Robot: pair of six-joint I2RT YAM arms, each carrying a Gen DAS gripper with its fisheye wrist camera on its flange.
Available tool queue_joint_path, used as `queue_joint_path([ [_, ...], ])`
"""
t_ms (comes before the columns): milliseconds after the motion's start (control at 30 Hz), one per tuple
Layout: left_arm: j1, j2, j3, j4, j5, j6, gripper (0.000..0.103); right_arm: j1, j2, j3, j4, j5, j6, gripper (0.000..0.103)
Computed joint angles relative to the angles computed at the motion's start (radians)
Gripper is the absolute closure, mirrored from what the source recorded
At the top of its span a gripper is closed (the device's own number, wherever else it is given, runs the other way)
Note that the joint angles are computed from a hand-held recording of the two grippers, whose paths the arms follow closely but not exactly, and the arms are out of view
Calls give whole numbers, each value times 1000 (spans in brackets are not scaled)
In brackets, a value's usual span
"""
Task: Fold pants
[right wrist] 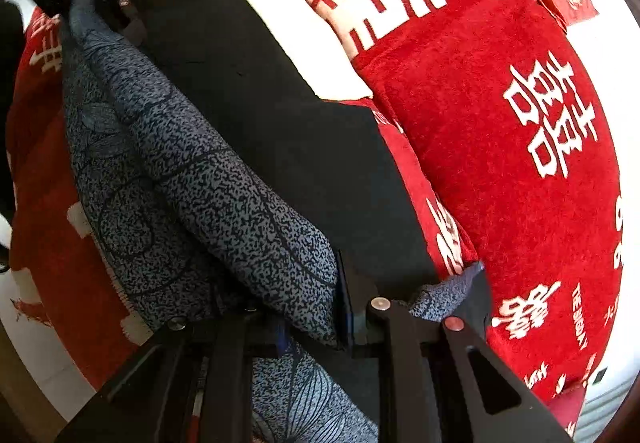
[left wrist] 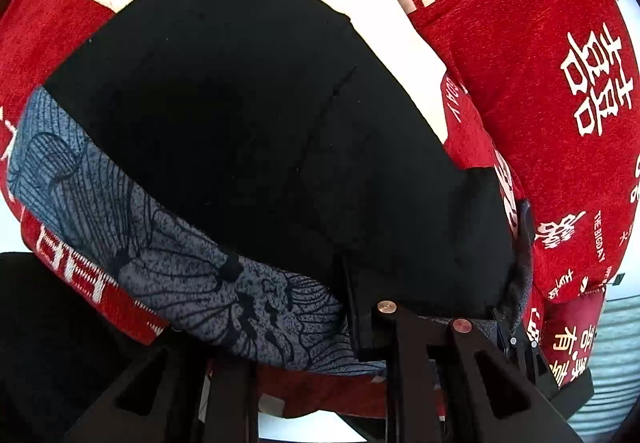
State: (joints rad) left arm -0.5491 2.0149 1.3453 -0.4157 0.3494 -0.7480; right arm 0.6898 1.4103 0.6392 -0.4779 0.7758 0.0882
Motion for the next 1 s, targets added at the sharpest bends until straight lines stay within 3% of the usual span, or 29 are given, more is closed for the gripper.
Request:
queue_joint_path([
  [167,0,-10,-4,-24,-7,-9,72,41,59,42,-78,44,126,81],
  [233,-7,-49,-19,-95,-84,1,53,70,99,66,-119,90,146,79],
  [333,-7,-107,-68,-115,-139,25,53,109,46,59,-169,81,165,67],
  [400,0,-151,-102,-124,-156,35,53,104,-45,58,-213,-8,171,44],
  [500,-6,-233,-145,-127,-187,79,53,40,-240,73,-248,-176,186,37],
  [633,-71,-269,-107,-128,-233,144,53,-114,-298,136,-176,-330,165,24],
  [700,-100,-245,-63,-124,-250,153,47,-179,-238,160,-106,-376,164,23],
  [733,-114,-215,-26,-135,-266,156,30,-204,-197,167,-82,-384,156,23],
  [767,-124,-180,8,-142,-289,154,25,-216,-150,177,-75,-379,163,23],
  [833,-134,-100,73,-169,-321,149,24,-258,-29,200,-97,-394,198,23],
  [900,-131,-28,121,-220,-313,157,24,-315,13,176,-111,-473,225,23],
  [967,-136,46,168,-297,-325,168,24,-352,-75,91,-73,-542,247,23],
  [1000,-144,27,126,-260,-342,176,24,-360,-121,76,-101,-549,254,23],
])
